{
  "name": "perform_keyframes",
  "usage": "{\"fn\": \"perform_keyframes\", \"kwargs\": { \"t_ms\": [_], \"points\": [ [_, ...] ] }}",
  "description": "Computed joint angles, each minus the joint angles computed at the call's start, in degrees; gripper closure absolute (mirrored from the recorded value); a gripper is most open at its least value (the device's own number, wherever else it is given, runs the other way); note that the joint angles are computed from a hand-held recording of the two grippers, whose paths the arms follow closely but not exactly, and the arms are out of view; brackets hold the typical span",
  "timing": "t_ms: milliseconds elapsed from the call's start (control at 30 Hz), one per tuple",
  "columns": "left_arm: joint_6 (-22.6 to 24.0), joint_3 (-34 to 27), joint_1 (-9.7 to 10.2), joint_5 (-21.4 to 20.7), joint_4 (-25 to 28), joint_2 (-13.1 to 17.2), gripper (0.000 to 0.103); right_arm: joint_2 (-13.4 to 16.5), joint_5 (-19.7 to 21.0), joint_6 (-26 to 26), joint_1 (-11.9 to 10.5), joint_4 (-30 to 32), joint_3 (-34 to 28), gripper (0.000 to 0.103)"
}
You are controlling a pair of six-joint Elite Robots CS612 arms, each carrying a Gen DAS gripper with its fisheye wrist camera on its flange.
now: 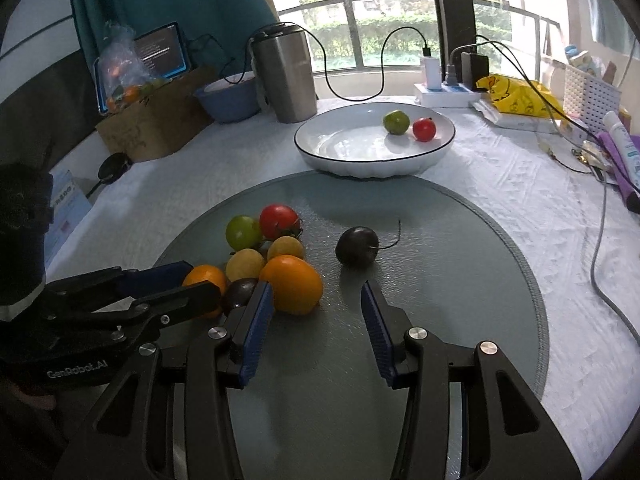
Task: Organize fruits
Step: 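Grasp an orange with the left gripper while the right gripper grasps another orange, then carry both oranges to the white plate and open both grippers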
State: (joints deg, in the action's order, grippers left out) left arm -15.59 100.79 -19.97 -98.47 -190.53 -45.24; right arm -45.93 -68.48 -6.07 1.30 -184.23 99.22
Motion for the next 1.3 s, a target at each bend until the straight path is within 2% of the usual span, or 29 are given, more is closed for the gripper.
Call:
{"fn": "perform_keyframes", "kwargs": {
  "t_ms": [300, 400, 500, 567, 633, 1300],
  "points": [
    [0.8, -0.2, 0.19, -0.8, -0.3, 0.2, 0.057, 0.5, 2.3, -1.1, 0.0, 2.5, -1.2, 0.055],
    [1.4, -0.3, 0.24, -1.6, -0.6, 0.3, 0.066, 0.7, 3.6, -0.9, -0.3, 3.6, -1.7, 0.055],
    [1.8, -0.2, 0.14, -1.4, -0.6, 0.2, 0.067, 0.7, 4.2, -1.2, -0.4, 4.4, -2.0, 0.055],
    [1.6, -0.2, 0.24, -1.8, -0.5, 0.2, 0.067, 0.8, 5.4, -1.0, -0.6, 5.0, -2.3, 0.058],
    [1.9, -0.2, 0.21, -2.0, -0.4, 0.1, 0.067, 1.0, 7.5, -1.4, -0.9, 5.7, -2.5, 0.068],
    [3.2, 0.1, -0.10, 0.8, -2.8, -1.0, 0.067, -0.5, 6.4, -1.3, -1.3, 1.2, -1.0, 0.069]
  ]
}}
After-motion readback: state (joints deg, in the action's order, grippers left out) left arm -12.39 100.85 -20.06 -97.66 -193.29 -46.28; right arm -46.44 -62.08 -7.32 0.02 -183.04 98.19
